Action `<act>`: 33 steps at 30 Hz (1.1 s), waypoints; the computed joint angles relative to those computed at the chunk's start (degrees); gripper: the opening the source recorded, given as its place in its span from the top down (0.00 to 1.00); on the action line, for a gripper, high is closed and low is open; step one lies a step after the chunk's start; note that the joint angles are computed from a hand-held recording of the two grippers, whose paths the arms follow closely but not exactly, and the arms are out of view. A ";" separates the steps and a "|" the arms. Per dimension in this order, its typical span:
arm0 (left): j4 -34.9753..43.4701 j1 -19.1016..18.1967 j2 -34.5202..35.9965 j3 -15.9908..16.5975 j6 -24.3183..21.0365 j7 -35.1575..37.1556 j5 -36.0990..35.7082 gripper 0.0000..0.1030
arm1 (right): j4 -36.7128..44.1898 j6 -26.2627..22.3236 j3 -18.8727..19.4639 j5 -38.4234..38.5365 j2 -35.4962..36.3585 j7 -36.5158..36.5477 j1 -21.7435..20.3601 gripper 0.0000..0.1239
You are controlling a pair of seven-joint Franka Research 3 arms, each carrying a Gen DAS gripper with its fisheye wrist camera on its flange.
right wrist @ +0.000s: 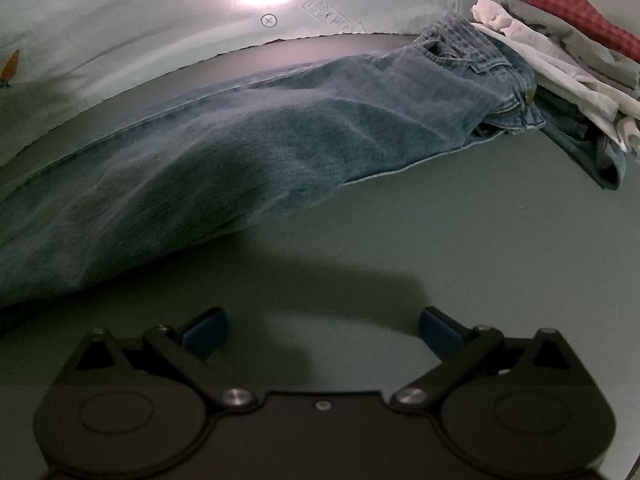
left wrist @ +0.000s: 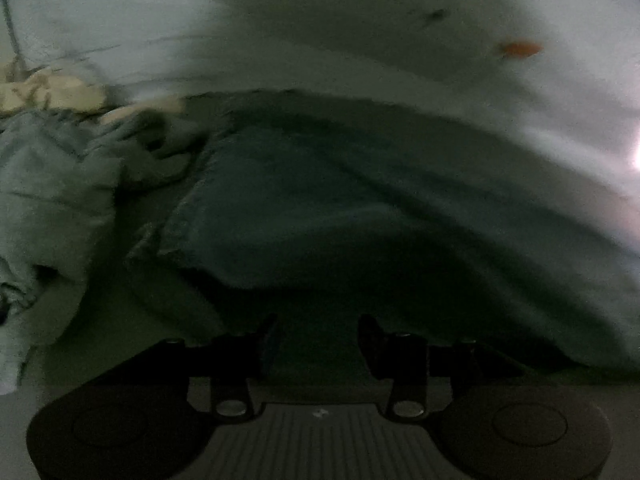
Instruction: Fold clothes
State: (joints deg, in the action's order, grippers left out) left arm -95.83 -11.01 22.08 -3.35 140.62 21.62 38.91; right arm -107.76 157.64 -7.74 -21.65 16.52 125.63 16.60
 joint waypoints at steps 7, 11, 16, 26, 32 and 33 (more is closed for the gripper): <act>-8.13 1.35 -6.09 2.85 -2.04 -19.88 4.28 0.48 | -1.36 2.32 -1.40 -3.21 -0.36 3.33 1.11 0.17; -11.59 2.27 -9.19 1.04 -7.77 -22.23 6.09 0.47 | -3.15 5.76 -4.03 -9.29 -0.70 9.54 3.12 0.17; -20.72 5.14 -14.78 -0.03 8.26 -34.53 9.53 0.46 | -4.93 9.62 -7.13 -18.95 -1.10 18.76 5.23 0.17; -11.93 6.24 -5.49 2.65 26.66 -43.62 17.95 0.24 | -5.28 12.33 -8.37 -29.41 -0.96 28.33 5.41 0.17; -9.50 2.78 -3.09 7.43 24.27 -51.02 17.13 0.65 | -5.40 13.09 -8.64 -36.13 -1.15 34.74 5.27 0.17; -9.16 2.96 -3.18 7.02 22.64 -49.95 16.25 0.92 | -5.40 13.06 -8.38 -36.89 -1.20 35.43 5.02 0.17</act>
State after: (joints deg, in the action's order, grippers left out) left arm -105.00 -8.05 18.90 3.67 163.26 -28.33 55.16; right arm -113.15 170.71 -16.13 -58.53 15.32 161.05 21.62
